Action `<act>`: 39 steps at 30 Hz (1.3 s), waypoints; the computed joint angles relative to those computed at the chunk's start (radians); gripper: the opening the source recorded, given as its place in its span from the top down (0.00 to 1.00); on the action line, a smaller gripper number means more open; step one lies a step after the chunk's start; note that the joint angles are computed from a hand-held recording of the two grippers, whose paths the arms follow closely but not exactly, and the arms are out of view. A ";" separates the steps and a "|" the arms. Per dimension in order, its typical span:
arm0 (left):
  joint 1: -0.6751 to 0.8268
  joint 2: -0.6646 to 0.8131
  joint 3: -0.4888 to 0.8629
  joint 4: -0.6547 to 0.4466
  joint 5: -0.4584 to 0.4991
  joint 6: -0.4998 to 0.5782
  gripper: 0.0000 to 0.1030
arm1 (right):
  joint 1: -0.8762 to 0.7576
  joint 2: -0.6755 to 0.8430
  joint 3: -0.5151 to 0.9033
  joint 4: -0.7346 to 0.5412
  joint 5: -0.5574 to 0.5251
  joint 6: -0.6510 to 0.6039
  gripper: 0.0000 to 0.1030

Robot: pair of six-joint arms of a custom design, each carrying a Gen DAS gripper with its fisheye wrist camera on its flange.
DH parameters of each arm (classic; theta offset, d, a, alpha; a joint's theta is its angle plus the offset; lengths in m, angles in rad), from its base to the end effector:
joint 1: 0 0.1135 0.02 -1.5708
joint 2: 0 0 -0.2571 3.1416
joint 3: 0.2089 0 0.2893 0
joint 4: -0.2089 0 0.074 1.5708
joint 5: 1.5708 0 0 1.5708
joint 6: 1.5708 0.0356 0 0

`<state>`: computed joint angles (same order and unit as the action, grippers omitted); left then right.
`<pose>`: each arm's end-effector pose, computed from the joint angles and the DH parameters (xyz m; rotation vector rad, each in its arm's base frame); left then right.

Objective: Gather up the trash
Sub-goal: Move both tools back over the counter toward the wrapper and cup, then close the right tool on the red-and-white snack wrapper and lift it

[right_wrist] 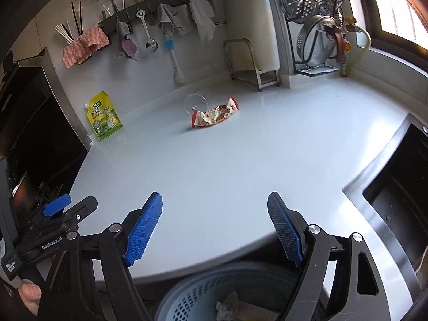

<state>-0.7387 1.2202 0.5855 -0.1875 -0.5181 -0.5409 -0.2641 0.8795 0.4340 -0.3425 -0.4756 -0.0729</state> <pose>0.2090 -0.1665 0.1586 -0.0109 2.2612 -0.0493 0.2088 -0.0396 0.1689 -0.0093 2.2818 0.3854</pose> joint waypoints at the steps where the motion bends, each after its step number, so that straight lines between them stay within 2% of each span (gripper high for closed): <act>1: 0.033 0.000 0.000 0.012 0.017 0.018 0.10 | 0.046 0.062 0.032 0.047 0.037 0.032 0.24; 6: 0.169 0.042 0.013 0.069 0.099 0.083 0.10 | 0.220 0.382 0.215 0.209 0.181 0.148 0.24; 11: 0.239 0.098 0.017 0.124 0.155 0.125 0.10 | 0.329 0.668 0.427 0.261 0.268 0.227 0.24; 17: 0.292 0.149 0.021 0.169 0.223 0.147 0.10 | 0.411 0.918 0.651 0.274 0.400 0.281 0.24; 24: 0.319 0.169 0.021 0.198 0.269 0.155 0.10 | 0.429 1.085 0.841 0.205 0.478 0.380 0.24; 31: 0.330 0.166 0.016 0.211 0.291 0.154 0.10 | 0.446 1.216 1.012 0.088 0.573 0.417 0.24; 36: 0.330 0.161 0.017 0.204 0.299 0.157 0.10 | 0.447 1.262 1.074 0.051 0.617 0.401 0.25; 38: 0.326 0.159 0.021 0.198 0.297 0.161 0.10 | 0.437 1.273 1.085 0.042 0.595 0.396 0.34; 39: 0.326 0.158 0.025 0.194 0.299 0.164 0.10 | 0.431 1.279 1.091 0.035 0.582 0.392 0.46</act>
